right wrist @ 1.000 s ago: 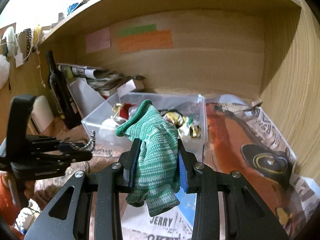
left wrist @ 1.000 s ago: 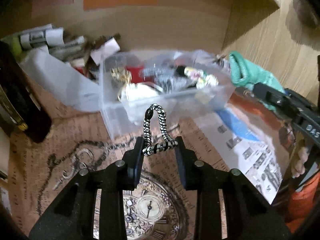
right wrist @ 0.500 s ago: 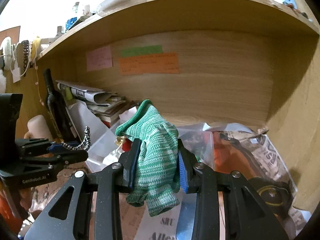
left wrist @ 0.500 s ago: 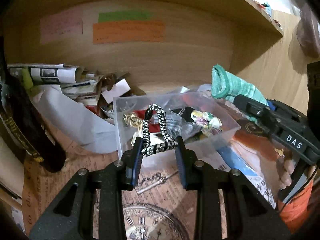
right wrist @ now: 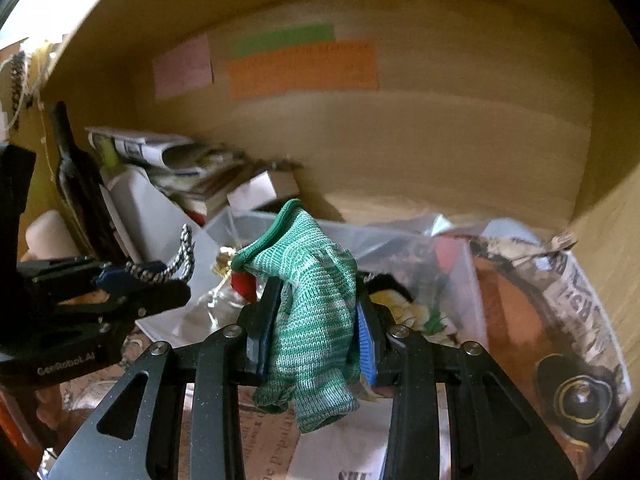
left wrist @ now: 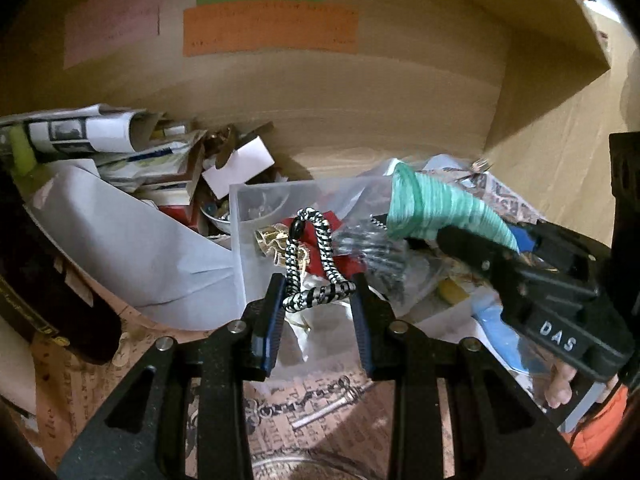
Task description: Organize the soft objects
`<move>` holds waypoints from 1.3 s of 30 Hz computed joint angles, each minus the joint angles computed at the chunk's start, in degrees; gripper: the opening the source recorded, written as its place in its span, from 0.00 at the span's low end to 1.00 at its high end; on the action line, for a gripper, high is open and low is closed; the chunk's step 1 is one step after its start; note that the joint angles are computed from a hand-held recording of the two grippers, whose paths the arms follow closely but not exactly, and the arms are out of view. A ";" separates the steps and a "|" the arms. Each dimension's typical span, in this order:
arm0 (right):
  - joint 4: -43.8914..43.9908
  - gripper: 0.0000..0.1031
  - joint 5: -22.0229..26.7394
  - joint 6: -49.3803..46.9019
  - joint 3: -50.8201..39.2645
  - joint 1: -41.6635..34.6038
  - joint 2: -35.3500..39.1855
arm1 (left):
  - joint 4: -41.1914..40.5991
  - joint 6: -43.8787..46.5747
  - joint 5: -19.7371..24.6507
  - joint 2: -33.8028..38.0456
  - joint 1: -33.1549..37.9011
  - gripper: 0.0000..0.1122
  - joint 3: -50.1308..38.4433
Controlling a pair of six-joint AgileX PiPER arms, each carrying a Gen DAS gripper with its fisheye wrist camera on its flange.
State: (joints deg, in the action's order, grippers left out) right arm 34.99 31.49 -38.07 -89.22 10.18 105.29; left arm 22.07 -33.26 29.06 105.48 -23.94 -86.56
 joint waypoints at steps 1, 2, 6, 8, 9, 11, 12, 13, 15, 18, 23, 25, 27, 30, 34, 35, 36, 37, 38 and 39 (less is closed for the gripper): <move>-0.58 0.31 0.34 0.57 -0.52 0.04 0.59 | -0.52 0.41 0.17 0.81 0.26 0.29 -0.70; -1.27 0.32 0.64 1.27 -0.94 0.10 1.13 | -1.20 0.85 0.11 1.36 0.49 0.33 -1.07; -4.75 0.33 1.89 4.35 -2.43 0.36 2.71 | -1.22 0.65 -0.24 2.89 0.82 0.43 -1.98; -5.44 0.36 2.32 4.70 -2.70 0.45 3.05 | 1.21 -1.27 -0.36 2.94 0.38 0.47 -1.85; -5.78 0.40 2.33 4.89 -2.85 0.55 3.21 | 1.77 -1.66 -0.56 3.11 0.33 0.50 -1.90; -6.46 0.47 2.55 5.19 -2.99 0.69 3.27 | 2.92 -2.44 -1.03 2.75 0.10 0.53 -1.33; -6.75 0.55 2.66 5.28 -2.95 0.68 3.18 | 3.33 -2.79 -1.16 2.48 0.00 0.55 -1.02; -6.81 0.58 2.40 5.24 -2.63 0.67 2.95 | 3.81 -3.22 -1.50 2.13 -0.04 0.56 -0.54; -5.66 0.64 3.76 3.95 -3.15 0.26 3.05 | 4.28 -3.74 -2.18 1.22 -0.10 0.58 0.55; -4.34 0.66 4.68 2.86 -3.45 -0.28 2.78 | 5.39 -5.32 -3.02 -0.44 -0.26 0.60 2.41; -1.16 0.67 4.12 0.04 -2.07 -1.16 0.39 | 8.52 -8.95 -4.33 -4.49 -0.73 0.60 5.71; 0.39 0.67 3.54 -1.35 -0.88 -1.57 -1.47 | 10.76 -11.32 -4.81 -6.34 -1.16 0.60 7.05; 2.77 0.67 3.18 -3.41 0.40 -2.18 -3.54 | 14.07 -14.55 -5.31 -8.40 -1.77 0.60 8.45; 4.97 0.70 2.50 -5.22 2.25 -3.08 -7.19 | 21.72 -21.69 -5.67 -11.53 -3.27 0.62 10.69; 10.33 0.74 1.50 -9.83 5.41 -4.55 -12.42 | 31.19 -30.61 -5.96 -15.29 -5.15 0.64 13.61; 11.92 0.74 1.34 -11.41 6.26 -4.94 -13.71 | 32.91 -32.28 -6.14 -16.15 -5.50 0.65 14.26; 12.72 0.74 1.36 -12.28 6.56 -5.15 -14.45 | 33.95 -33.31 -6.05 -16.68 -5.88 0.65 14.46; 14.24 0.74 1.17 -13.66 7.39 -5.47 -15.66 | 35.31 -34.72 -6.13 -17.36 -6.24 0.66 14.94; 15.63 0.75 1.14 -14.98 8.16 -5.81 -16.66 | 37.16 -36.65 -6.19 -18.23 -6.73 0.67 15.62; 17.24 0.78 0.92 -16.28 9.08 -6.11 -17.81 | 38.17 -37.65 -6.01 -18.76 -7.08 0.68 15.92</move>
